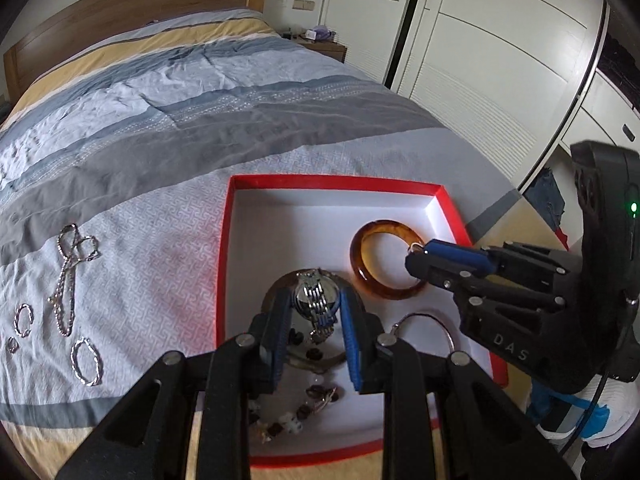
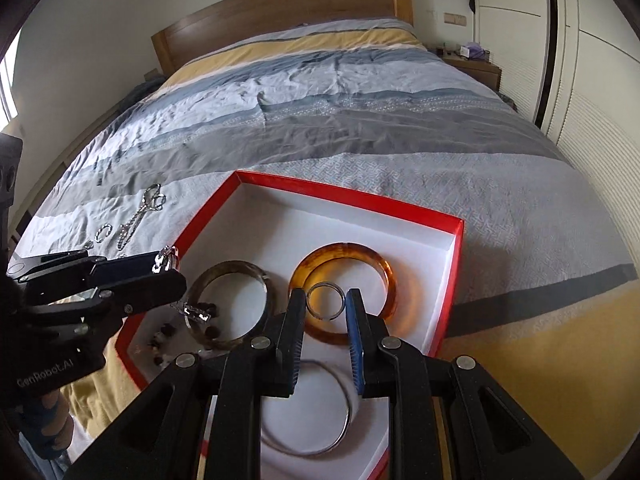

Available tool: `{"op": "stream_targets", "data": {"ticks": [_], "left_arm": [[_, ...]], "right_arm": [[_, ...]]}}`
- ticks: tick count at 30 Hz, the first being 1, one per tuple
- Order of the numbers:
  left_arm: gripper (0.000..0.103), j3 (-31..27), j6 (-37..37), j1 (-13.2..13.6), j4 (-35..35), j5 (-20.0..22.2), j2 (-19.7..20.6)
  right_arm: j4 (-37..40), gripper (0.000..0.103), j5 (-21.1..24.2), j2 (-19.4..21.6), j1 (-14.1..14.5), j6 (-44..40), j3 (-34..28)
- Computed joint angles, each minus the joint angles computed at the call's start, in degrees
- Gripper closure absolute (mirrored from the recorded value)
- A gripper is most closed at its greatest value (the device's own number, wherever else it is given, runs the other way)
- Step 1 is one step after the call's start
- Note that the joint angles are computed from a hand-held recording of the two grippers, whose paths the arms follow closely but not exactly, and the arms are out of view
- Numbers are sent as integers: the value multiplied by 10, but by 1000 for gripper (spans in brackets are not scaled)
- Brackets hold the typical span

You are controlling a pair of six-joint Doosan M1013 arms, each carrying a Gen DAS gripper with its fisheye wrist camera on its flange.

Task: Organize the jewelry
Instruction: 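Carry the watch and ring into the red box and open both tools, then withdraw both tools from the box back over the remaining jewelry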

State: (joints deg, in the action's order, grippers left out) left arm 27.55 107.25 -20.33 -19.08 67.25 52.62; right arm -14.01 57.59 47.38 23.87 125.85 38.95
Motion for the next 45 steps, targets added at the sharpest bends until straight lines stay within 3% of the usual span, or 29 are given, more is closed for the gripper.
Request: {"op": "stream_targets", "data": {"ticks": [7, 13, 16, 18, 22, 27, 33, 45], "left_arm": [[80, -38, 0, -7, 30, 36, 34], [80, -11, 14, -10, 54, 9, 25], [79, -9, 12, -7, 44, 7, 23], [79, -10, 13, -3, 32, 11, 22], [79, 8, 17, 1, 20, 0, 6], [77, 83, 21, 9, 11, -46, -51], [77, 202, 26, 20, 13, -99, -135], [76, 386, 20, 59, 75, -183, -270]], "right_arm": [[41, 82, 50, 42, -12, -66, -62], [14, 82, 91, 64, -6, -93, -99], [12, 79, 95, 65, -5, -94, -102], [5, 65, 93, 60, -4, -85, -96], [-15, 65, 75, 36, -2, -56, -63], [-50, 64, 49, -8, 8, 3, -11], [-83, 54, 15, -55, 38, 68, 38], [-78, 54, -30, -89, 103, 102, 74]]}}
